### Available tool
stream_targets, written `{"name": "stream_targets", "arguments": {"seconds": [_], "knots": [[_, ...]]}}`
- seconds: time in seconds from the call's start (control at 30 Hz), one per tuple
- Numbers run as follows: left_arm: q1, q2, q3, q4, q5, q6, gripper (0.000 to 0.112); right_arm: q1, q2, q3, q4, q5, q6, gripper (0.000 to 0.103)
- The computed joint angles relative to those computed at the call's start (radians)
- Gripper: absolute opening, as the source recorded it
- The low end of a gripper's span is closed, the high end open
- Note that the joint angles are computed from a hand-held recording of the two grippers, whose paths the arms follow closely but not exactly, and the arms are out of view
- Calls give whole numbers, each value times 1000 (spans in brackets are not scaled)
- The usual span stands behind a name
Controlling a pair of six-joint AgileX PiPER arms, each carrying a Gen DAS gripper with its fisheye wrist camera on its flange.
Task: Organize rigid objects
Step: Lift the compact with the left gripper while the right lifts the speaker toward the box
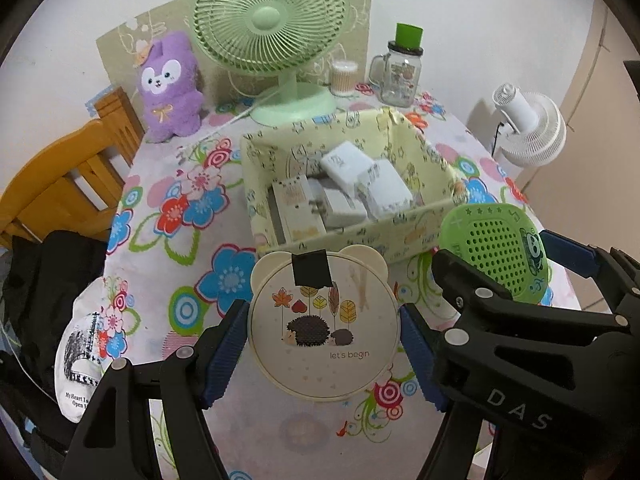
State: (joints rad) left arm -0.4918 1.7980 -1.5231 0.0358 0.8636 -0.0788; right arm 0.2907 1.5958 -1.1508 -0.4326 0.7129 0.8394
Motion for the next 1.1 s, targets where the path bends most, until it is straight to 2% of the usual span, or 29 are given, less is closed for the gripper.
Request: {"name": "stream_targets", "arguments": {"seconds": [0.67,0.93,1.1], "knots": [[-74,75,-207,162,110,-223,77,-143,-3,-119,221,-15,-404,95],[-98,100,-264,189,156,-283,77,-197,5,-151,315,-9,-563,95],[-85,120,-305,157,175,-274,77,-219,21,-180,376,0,-635,95]]}}
